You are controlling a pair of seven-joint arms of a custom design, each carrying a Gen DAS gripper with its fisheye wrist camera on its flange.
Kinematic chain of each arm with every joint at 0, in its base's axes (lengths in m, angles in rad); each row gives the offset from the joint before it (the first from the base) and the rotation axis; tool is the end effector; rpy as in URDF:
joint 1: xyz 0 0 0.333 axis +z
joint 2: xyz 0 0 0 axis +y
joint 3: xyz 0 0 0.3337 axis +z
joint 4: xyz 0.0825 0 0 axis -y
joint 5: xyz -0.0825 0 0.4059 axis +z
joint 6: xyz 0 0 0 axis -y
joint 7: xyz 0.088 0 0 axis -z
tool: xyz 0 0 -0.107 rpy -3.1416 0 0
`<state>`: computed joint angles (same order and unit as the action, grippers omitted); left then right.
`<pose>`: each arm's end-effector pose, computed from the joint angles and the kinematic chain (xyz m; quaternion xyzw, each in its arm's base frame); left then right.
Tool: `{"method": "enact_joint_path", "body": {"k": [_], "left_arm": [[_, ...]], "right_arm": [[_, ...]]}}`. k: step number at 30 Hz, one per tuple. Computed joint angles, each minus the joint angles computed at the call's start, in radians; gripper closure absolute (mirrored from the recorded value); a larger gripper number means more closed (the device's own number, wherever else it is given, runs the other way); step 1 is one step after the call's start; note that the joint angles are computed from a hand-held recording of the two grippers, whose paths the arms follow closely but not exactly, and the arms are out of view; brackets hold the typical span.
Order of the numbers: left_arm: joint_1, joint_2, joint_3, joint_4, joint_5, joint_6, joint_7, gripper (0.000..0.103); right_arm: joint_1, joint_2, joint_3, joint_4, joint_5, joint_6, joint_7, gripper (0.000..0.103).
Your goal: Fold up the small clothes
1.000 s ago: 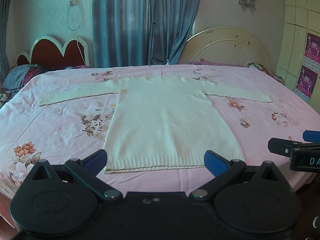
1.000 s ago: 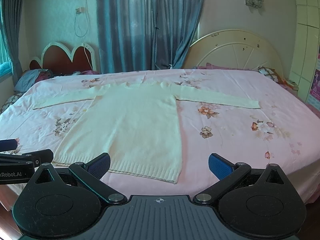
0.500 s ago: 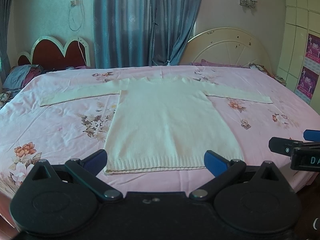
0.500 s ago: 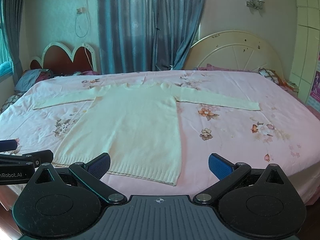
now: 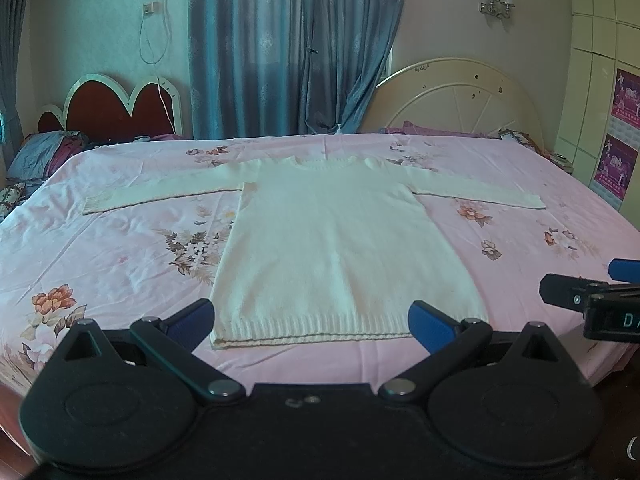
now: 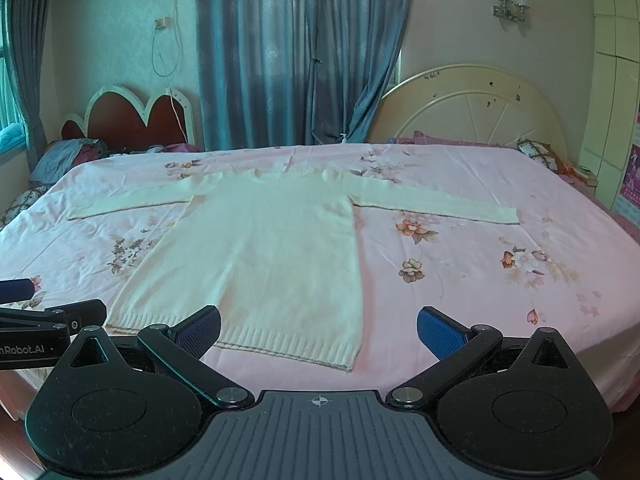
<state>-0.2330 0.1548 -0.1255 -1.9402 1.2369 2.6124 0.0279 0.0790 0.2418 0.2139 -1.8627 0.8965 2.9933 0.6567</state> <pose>0.6003 -0.2435 0.4572 -0.6991 0.5505 -0.2761 0.3633 0.6658 0.1305 0.4802 -0.7247 0.5106 -0.2190 0.4077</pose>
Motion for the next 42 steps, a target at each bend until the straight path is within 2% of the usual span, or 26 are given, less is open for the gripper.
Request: {"method": "enact_joint_path", "body": {"k": [25,30,38,42], "left_arm": [[0.002,-0.008,-0.004,-0.006,0.001,0.0,-0.003,0.0],[0.007,-0.004,0.001,-0.006,-0.003,0.009,0.003,0.0],[0.011,0.012,0.008,0.008,-0.012,0.021,0.028,0.0],[0.013,0.035,0.019,0.033,-0.006,0.038,0.043,0.0]], "right_arm": [[0.003,-0.005,0.0,-0.005,0.012,0.003,-0.012,0.0],[0.018,-0.001,-0.012,-0.004,-0.024,0.005,0.027,0.0],[0.009,0.021,0.003,0.012,-0.049,0.008,0.055,0.0],[0.019,0.059,-0.006,0.049,-0.109,0.012,0.116,0.0]]}}
